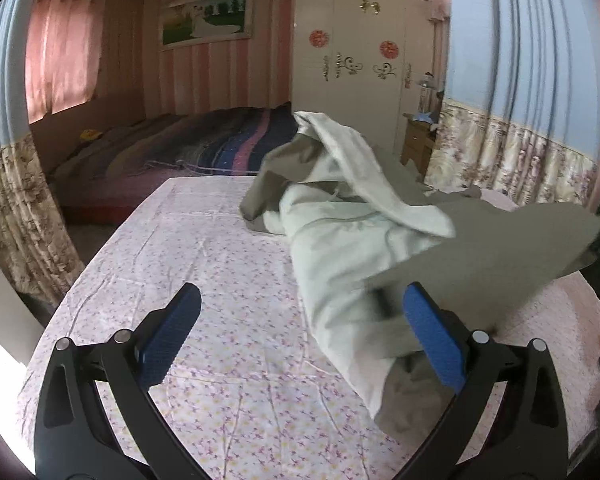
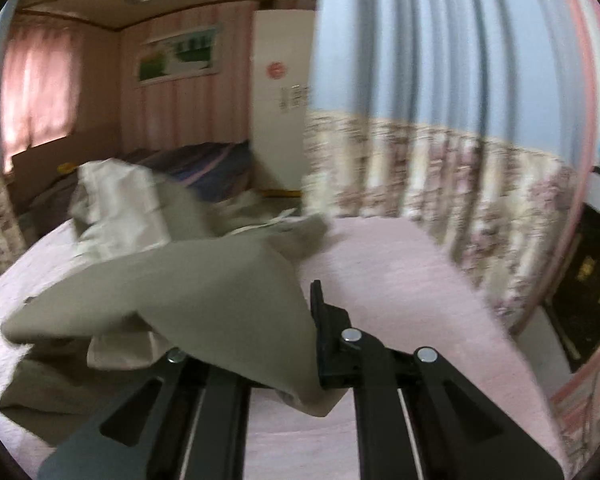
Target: Fold large clothes
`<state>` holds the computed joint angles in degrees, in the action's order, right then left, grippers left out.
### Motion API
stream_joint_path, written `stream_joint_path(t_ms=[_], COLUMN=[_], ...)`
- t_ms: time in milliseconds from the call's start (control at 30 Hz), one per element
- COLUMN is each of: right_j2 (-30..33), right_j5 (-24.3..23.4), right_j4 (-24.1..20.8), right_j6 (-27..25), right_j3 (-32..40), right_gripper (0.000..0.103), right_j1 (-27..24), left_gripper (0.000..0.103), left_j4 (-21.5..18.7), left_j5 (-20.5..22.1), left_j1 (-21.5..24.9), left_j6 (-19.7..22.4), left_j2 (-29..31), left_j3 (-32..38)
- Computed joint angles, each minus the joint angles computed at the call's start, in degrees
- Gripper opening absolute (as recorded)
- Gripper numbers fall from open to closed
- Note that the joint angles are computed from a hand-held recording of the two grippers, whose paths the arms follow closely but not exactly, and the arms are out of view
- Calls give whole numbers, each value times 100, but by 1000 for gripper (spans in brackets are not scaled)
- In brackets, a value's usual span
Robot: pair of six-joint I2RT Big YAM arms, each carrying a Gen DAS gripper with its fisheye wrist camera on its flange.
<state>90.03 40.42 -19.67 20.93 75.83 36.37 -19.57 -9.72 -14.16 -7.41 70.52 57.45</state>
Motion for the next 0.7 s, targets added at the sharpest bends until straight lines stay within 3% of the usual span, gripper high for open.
stream_joint_path(t_ms=[133, 233, 367, 467, 500, 533, 600, 700], right_j2=[-344, -411, -451, -303, -161, -38, 55, -11], right_j5=[-229, 34, 101, -33, -193, -470, -511, -475], right_j4=[33, 66, -65, -298, -597, -774, -775, -621], right_j6=[-132, -391, -253, -154, -90, -15, -13, -102], right_j3=[-299, -399, -425, -293, -132, -25, -55, -318], right_gripper=[10, 10, 10, 14, 17, 23, 70, 83], right_j1=[-539, -812, -1284, -1642, -1781, -1896, -1942, -1859], left_gripper=[100, 100, 100, 100, 100, 100, 100, 100], left_j4=[-38, -63, -148, -103, -65, -21, -56, 42], left_j5=[-110, -199, -245, -382, -404, -387, -397, -283], left_j1=[37, 60, 130, 191, 224, 260, 313, 400], left_j6=[6, 27, 125, 332, 430, 518, 670, 941], left_j2=[74, 173, 461, 809, 979, 1160, 1517, 2068], left_j3=[69, 112, 301, 579, 723, 881, 1231, 1726])
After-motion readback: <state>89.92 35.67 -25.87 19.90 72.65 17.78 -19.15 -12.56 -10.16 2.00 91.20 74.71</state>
